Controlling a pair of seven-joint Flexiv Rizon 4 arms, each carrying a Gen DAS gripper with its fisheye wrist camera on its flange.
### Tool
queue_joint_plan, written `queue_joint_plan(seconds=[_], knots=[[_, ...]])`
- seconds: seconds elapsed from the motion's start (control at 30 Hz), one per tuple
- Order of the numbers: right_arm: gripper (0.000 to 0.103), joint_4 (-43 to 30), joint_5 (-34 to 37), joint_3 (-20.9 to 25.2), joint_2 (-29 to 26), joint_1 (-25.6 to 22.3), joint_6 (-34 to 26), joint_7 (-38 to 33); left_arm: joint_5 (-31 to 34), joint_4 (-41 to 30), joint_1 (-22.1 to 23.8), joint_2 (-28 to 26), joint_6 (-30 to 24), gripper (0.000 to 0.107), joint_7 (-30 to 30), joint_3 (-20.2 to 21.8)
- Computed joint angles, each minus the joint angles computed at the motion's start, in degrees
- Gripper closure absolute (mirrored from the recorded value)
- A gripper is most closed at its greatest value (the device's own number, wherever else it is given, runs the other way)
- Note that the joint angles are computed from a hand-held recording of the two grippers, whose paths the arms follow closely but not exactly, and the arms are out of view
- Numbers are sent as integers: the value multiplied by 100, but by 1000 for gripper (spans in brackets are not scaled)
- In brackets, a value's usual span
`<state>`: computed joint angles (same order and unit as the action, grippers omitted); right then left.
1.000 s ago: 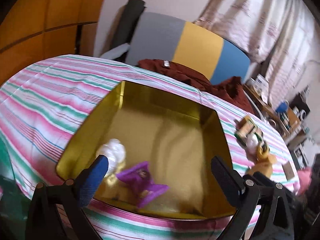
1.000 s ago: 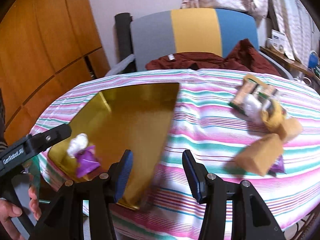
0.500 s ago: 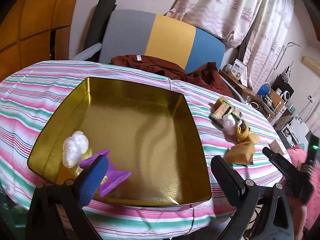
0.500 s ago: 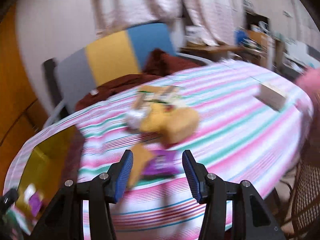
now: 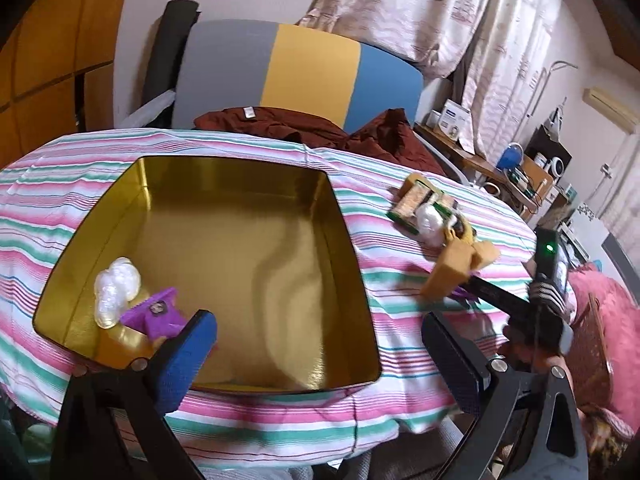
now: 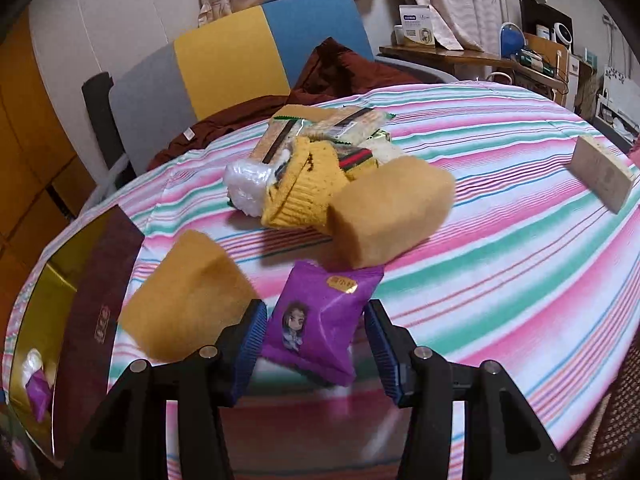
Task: Organize objects
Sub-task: 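Grasp another purple packet with the right tool while the left tool grasps a yellow sponge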
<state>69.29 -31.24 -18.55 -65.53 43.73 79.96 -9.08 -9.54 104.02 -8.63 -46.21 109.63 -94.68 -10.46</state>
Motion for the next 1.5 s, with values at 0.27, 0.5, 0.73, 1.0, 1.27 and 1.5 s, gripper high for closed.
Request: queue_joint_plan(seconds=[0.27,0.5,0.73,1.0,1.27,1.5], knots=[[59,210,115,-575,-112,234,645,49,-4,-192,-277,-62,-181,4,189,57],[60,846,599,-1029,-6,584,1040,53,-134,-782,-748,-218,-616,4,508,337],[60,992,1131,-1196,-37,794,1153,-173,-220,-2278,-940,-770,-2344,4,1238,309],[60,1163,1617,-1305,-59,957,1429,-371,207,-4928,-1589,-1954,-4517,4,703,1491],[60,1142,1960,-1283,-102,980,1524,-658,666,-7012,-1450,-3028,-5947,4,220,1586],[59,1118,2178,-1284,-152,999,1632,-841,1081,-7087,-1427,-3135,-5721,36,279,1360]])
